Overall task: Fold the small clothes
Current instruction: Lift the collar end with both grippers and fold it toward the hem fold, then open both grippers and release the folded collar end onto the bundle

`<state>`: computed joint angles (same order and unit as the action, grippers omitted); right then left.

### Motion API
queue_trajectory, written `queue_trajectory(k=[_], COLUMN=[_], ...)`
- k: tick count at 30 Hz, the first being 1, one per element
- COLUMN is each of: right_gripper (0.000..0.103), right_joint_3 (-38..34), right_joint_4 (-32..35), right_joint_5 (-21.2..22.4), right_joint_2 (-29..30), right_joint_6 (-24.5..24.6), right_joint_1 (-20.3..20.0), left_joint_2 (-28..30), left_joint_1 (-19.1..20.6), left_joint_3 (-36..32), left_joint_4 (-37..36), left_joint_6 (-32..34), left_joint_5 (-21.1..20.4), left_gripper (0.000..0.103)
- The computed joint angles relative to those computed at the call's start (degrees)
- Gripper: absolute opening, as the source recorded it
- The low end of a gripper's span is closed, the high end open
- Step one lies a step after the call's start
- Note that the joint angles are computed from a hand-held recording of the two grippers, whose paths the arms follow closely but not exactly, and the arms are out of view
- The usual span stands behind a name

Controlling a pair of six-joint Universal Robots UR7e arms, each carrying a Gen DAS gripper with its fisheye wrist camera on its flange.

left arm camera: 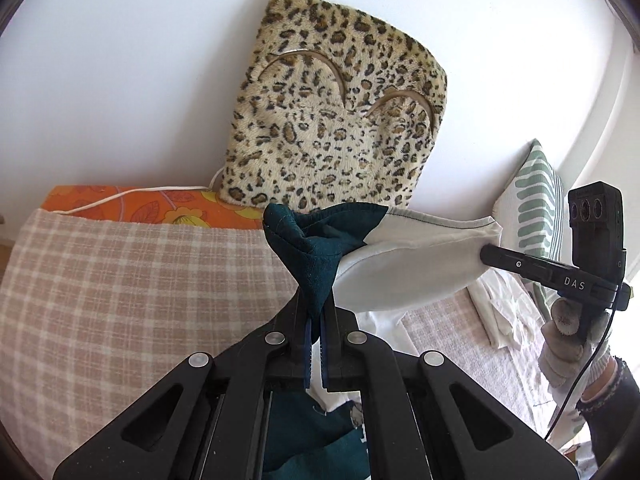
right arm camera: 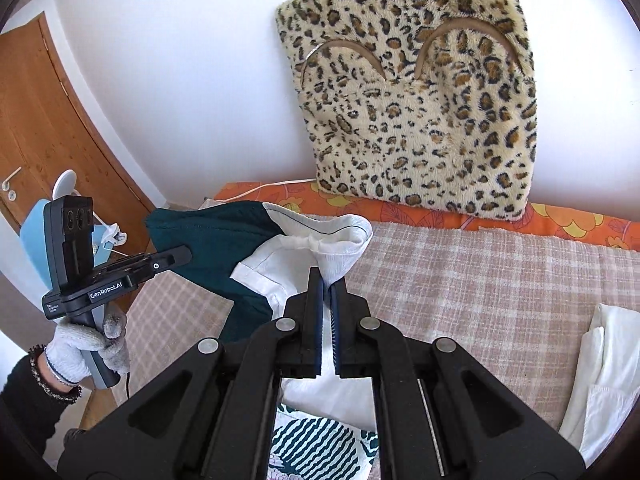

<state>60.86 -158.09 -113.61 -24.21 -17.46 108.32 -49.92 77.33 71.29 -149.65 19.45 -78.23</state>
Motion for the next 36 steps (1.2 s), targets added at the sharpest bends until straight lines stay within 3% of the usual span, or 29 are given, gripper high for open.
queue_trajectory(k=[11, 20, 24, 27, 28, 31, 33, 35, 36], right_gripper=[0.005, 0.005, 0.005, 0.005, 0.005, 0.005, 0.012, 0.045, 0.049], right_joint_3=[23.1, 34.6, 37.6, 39.4, 40.4, 44.4, 47.1, 48.6, 49.0], right_joint_4=[-12.2, -21.9, -27.0, -30.7, -31.8, -32.0, -32.6, -34.5, -34.9], right_joint_5=[-4.7, -8.9, -12.2, -15.7, -16.3, -14.5, -11.7, -9.7, -8.0], right_joint_2=[-7.5, -9.0, -8.7, -8.6, -9.0, -11.9, -14.2, -15.5, -16.0], right_joint_6=[-2.6, -3.8, -6.6, -8.3, -9.0, -6.6, -4.7, -2.3, -0.6], right_joint_1=[2.5, 1.6, 2.0, 2.5, 2.6, 2.5, 2.4, 2.2, 1.8], left_joint_2=[-11.6, -15.0, -15.9, -17.6, -18.5, -21.6, -23.6, -24.6, -24.5], left_joint_1=[-0.5, -0.7, -1.3, -1.2, -1.1, -0.5, 0.6, 2.3, 3.1], left_joint_3=[25.5, 36.8, 39.2, 41.3, 42.1, 43.8, 43.5, 41.8, 40.6], left_joint_4=[-10.4, -15.8, -16.0, -16.2, -16.3, -15.1, -13.2, -9.7, -8.2], left_joint_6=[8.9, 17.9, 19.4, 19.7, 19.9, 19.6, 16.2, 11.3, 8.5], left_joint_5=[5.2, 11.0, 14.8, 15.8, 15.6, 13.8, 10.6, 6.1, 4.0], left_gripper=[0.001, 0.002, 0.010, 0.024, 0.025, 0.030, 0.032, 0.032, 0.032])
